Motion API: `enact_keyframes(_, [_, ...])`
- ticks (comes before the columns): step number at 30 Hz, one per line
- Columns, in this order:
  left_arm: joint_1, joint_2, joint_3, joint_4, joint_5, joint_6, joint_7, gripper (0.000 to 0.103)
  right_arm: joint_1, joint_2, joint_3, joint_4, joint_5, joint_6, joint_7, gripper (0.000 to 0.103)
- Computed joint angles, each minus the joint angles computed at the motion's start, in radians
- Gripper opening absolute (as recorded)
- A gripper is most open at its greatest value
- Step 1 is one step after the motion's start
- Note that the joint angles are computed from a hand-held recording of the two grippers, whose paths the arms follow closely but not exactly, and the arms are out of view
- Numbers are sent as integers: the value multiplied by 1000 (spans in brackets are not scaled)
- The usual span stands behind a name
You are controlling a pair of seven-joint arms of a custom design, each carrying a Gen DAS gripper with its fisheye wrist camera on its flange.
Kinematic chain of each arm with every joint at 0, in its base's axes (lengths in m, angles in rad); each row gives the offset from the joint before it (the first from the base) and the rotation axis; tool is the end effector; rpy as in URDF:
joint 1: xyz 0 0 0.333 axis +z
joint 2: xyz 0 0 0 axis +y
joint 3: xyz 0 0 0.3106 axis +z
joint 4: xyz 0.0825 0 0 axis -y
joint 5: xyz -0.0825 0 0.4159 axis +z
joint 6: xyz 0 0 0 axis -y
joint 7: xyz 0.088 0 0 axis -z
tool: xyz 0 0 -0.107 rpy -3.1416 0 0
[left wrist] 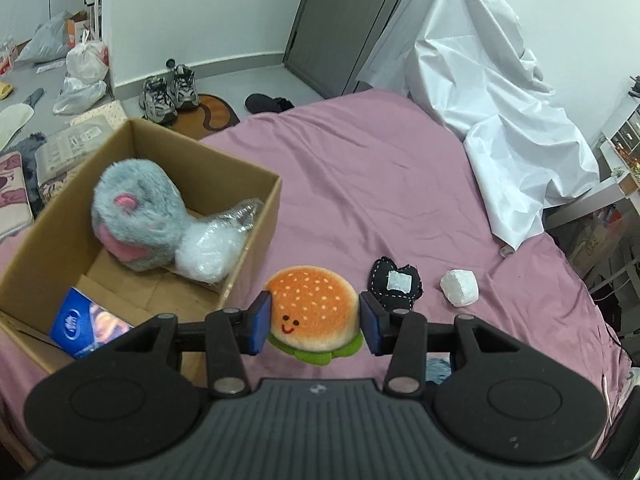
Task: Organize soft objects
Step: 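Lift burger plush with left gripper while right gripper grasps blue denim plush, then carry the burger plush and the denim plush over the box with both grippers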
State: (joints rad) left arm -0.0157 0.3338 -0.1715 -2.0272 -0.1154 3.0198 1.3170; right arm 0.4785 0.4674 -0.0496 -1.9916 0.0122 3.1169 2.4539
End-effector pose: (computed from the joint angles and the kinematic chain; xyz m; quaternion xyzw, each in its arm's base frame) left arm 0.6567 -0.1093 0.3334 -0.7329 0.5962 -0.3003 0.1309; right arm 0.6134 0.2818 0.2720 -0.5016 0.8024 -0.0493 0.3197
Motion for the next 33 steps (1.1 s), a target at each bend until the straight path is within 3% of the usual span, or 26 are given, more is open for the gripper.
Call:
enact_keyframes(6, [63, -54, -50, -59, -60, 44, 61, 45, 211, -79, -228, -61, -132, -38, 162, 18])
enact_keyframes(14, [178, -102, -164, -113, -202, 86, 260, 45, 448, -154, -472, -104, -414, -81, 475, 19])
enact_keyframes(16, [202, -114, -188, -129, -244, 99, 318, 45, 488, -165, -510, -99, -485, -93, 549, 19])
enact_keyframes(20, [291, -133, -274, -145, -400, 95, 483, 45, 510, -182, -519, -80, -586, -122, 651, 19])
enact_keyframes(25, [345, -145, -315, -136, -582, 56, 664, 45, 489, -193, -472, -47, -671, -178, 710, 19])
enact_keyframes(33, [321, -151, -257, -118, -746, 3, 804, 45, 409, -182, -356, 6, -723, -228, 740, 19])
